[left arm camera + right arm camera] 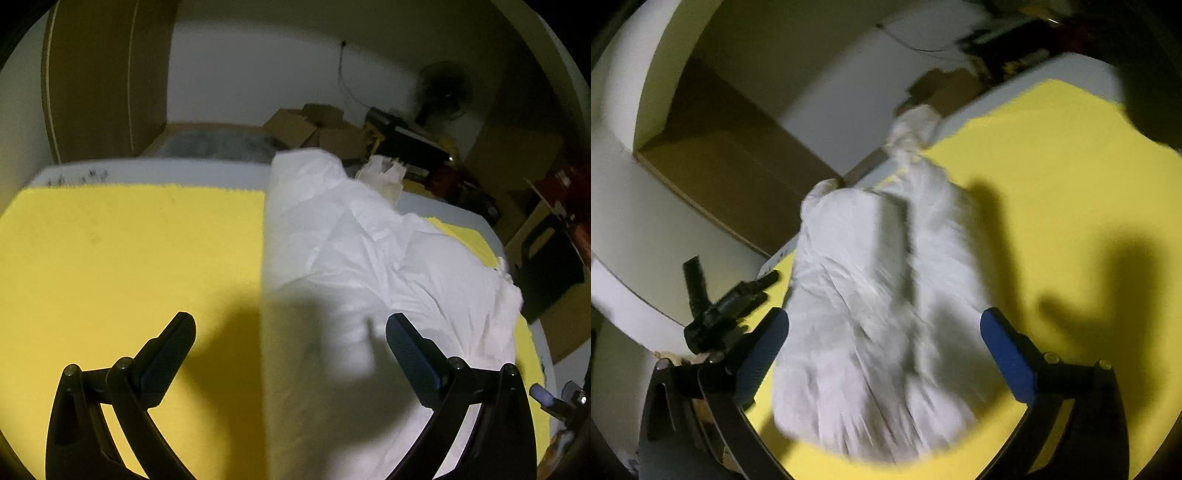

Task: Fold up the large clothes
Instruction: 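Grasp the rolled white jacket end with the right gripper and lift it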

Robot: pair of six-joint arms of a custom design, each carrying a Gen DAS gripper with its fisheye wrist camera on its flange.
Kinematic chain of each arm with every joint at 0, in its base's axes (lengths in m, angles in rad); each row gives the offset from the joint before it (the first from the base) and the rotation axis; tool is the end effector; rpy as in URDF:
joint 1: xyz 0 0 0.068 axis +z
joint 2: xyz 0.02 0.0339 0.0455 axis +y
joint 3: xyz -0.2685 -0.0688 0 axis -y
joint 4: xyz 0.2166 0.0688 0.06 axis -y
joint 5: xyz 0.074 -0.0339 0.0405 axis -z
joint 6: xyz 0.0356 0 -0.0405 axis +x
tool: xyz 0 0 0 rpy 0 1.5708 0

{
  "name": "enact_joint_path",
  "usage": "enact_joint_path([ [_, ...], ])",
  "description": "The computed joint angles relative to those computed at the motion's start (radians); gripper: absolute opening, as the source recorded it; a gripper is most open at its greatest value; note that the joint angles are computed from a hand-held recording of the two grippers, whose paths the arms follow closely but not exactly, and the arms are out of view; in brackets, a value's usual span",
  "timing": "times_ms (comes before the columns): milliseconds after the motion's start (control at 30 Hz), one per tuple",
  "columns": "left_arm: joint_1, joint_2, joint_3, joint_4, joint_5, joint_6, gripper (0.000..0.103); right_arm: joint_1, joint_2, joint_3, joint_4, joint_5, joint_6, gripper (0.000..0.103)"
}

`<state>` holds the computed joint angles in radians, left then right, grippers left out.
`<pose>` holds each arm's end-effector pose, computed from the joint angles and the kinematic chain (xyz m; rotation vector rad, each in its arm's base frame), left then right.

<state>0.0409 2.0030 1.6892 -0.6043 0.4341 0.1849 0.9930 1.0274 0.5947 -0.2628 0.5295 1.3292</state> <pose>0.4218 0.0023 0.2631 0.3534 2.3953 -0.4370 0.1152 0.1438 0.2399 0.6526 2.1531 0.7169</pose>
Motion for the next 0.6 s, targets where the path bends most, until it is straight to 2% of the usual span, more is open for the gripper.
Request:
enact_joint_path([
  [67,0.031,-0.014,0.009,-0.028,0.036,0.011,0.103,0.067,-0.073,-0.038,-0.088,0.032,0.127,0.103],
  [100,0.042,-0.02,0.014,-0.047,0.051,0.015,0.103,0.092,-0.116,-0.096,-0.06,0.01,0.176,0.103],
  [200,0.067,-0.026,0.037,-0.11,0.081,0.032,0.103,0.065,-0.15,-0.263,0.175,-0.121,0.228,0.103],
  [300,0.084,-0.041,0.024,-0.147,0.099,0.065,0.103,-0.002,-0.023,-0.406,0.523,-0.255,0.256,0.102],
  [333,0.089,-0.049,0.015,-0.154,0.106,0.078,0.103,-0.002,-0.015,-0.4,0.538,-0.234,0.224,0.103],
  [367,0.092,-0.066,-0.011,-0.148,0.108,0.086,0.103,-0.023,0.01,-0.423,0.641,-0.248,0.182,0.103],
  [433,0.101,-0.085,-0.026,-0.151,0.111,0.094,0.103,-0.094,0.148,-0.457,0.865,-0.326,0.183,0.102],
  [600,0.119,-0.082,0.0,-0.173,0.131,0.076,0.103,-0.165,0.327,-0.352,0.901,-0.365,0.127,0.103],
])
